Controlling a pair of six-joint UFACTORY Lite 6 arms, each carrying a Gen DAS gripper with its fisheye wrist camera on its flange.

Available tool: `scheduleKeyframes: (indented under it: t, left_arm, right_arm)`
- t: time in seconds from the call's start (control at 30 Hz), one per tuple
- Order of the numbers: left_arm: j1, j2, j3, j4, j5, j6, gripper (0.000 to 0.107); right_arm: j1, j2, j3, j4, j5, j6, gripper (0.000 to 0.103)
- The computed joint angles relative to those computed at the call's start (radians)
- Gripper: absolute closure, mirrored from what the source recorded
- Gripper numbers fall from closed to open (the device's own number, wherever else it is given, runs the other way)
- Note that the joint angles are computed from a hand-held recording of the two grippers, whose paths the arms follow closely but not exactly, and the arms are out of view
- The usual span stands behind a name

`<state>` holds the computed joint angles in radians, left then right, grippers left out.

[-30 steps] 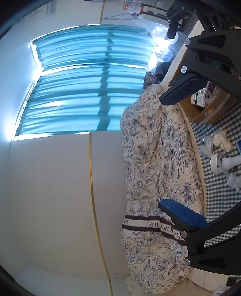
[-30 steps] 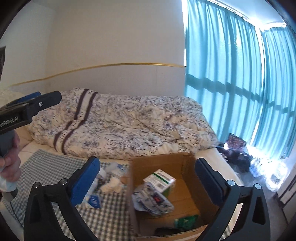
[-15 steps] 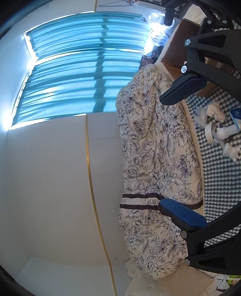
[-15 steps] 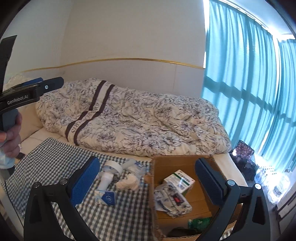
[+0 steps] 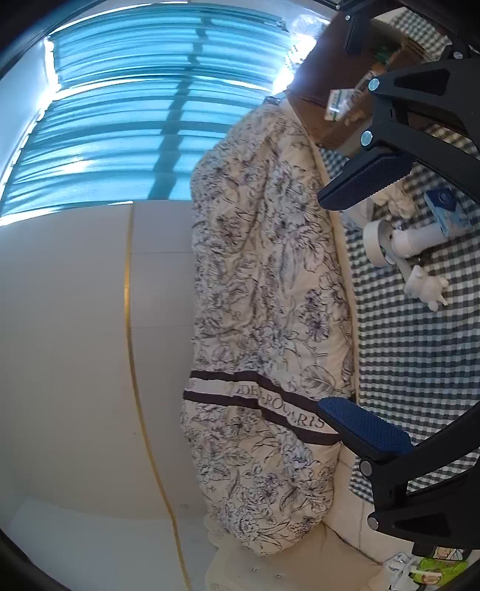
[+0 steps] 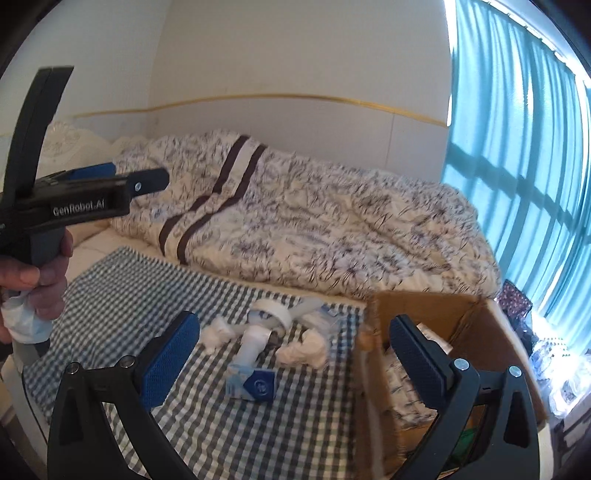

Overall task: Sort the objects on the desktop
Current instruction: 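Move both tools back toward the white toy and blue tissue pack, then grasp the white plush toy with the left tool while the right grasps the blue Vinda pack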

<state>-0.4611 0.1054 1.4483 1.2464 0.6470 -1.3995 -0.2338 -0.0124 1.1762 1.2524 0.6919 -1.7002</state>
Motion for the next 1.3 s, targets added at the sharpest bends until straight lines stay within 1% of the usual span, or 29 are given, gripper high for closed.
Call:
scheduleKeyframes:
  t: [0.27,0.37,0.5,0.67,0.73,0.8,0.97,1.1,1.2,1.3]
  left_arm:
    - [0.112,0.042,-0.099,-0.021,-0.148,-0.016,0.004]
    - [0.133,0.066,-0.125,-0.028,-0.181,-0.002,0.004]
    - [0.153,0.104,-0.152,-0.036,-0.211,0.033,0.004]
    - [0.185,0.154,-0.192,-0.079,-0.276,0.131,0.004]
    - [0.200,0.180,-0.195,-0.101,-0.304,0.171,0.004]
    - [0.217,0.227,-0.172,-0.184,-0.326,0.262,0.004]
    - [0.252,0.321,-0.093,-0.397,-0.353,0.424,0.004]
    - [0.257,0.393,-0.027,-0.420,-0.352,0.460,0.004]
    - [0.281,0.457,0.036,-0.609,-0.368,0.633,0.004]
    - [0.297,0.507,0.073,-0.734,-0.384,0.741,0.004]
  right_arm:
    - [0.090,0.082,-0.094,0.081,-0.102,-0.108,0.000]
    - [0.107,0.133,-0.092,0.096,-0.127,-0.123,0.000]
    - [0.122,0.197,-0.060,0.041,-0.139,-0.050,0.000]
    - [0.149,0.248,-0.045,0.010,-0.153,0.016,0.000]
    - [0.175,0.270,-0.044,-0.001,-0.183,0.028,0.000]
    - [0.201,0.304,-0.027,-0.026,-0.212,0.067,0.000]
    - [0.231,0.413,0.056,-0.074,-0.242,0.182,0.000]
    - [0.247,0.496,0.116,-0.118,-0.261,0.258,0.000]
    - [0.258,0.566,0.181,-0.184,-0.250,0.328,0.000]
    - [0.277,0.625,0.239,-0.224,-0.272,0.377,0.000]
